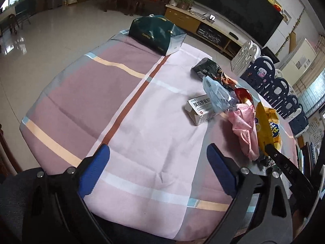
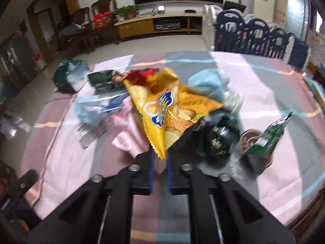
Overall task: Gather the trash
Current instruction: 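Grasp the yellow chip bag with the right gripper while the left grasps the pink wrapper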
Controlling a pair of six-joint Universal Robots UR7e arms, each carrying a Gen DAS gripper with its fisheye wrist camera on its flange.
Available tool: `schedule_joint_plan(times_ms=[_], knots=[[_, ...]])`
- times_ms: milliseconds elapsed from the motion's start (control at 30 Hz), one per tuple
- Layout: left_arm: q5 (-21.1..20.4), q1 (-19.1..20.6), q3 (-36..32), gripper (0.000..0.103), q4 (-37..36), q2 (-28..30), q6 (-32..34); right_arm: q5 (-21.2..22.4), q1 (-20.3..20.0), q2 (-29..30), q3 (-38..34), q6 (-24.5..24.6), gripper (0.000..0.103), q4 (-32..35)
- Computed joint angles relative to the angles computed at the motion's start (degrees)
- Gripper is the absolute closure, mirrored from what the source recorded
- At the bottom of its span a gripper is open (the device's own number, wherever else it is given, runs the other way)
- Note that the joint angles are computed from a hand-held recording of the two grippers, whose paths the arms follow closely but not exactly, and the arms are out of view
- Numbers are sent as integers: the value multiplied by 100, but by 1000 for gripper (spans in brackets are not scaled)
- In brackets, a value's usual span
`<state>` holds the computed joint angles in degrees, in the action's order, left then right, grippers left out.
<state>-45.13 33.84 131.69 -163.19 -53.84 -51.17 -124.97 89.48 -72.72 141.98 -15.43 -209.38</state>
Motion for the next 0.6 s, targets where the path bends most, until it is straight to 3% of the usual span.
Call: schedule_joint_plan(times_ms=[133, 200, 300, 400, 467, 500, 567, 600], knots=[[80, -12, -201, 7, 679, 19, -178, 91, 192, -318, 560, 4, 96, -200], [312, -59, -323, 7, 906, 123, -268, 157, 286, -567, 843, 166, 96, -121], [763, -179, -446, 7, 897, 350, -198, -114, 554, -803, 1247, 467, 96, -103], [1103, -307, -430, 7, -45, 693, 372, 17, 513, -1205, 1624, 768, 96, 272], [928, -271, -443, 5, -1072, 979, 1058, -122, 463, -1239, 1752, 872, 95, 536], [703, -207, -511, 4, -1322, 1092, 1266, -197, 447, -1232, 1785, 909, 92, 601], [149, -6, -743, 4, -1102, 1222, 1381, -96, 304, -1305, 1889, 956, 72, 580], [-91, 120, -927, 4, -633, 1253, 1318, -34, 259, -1302, 1931, 994, 48, 472]])
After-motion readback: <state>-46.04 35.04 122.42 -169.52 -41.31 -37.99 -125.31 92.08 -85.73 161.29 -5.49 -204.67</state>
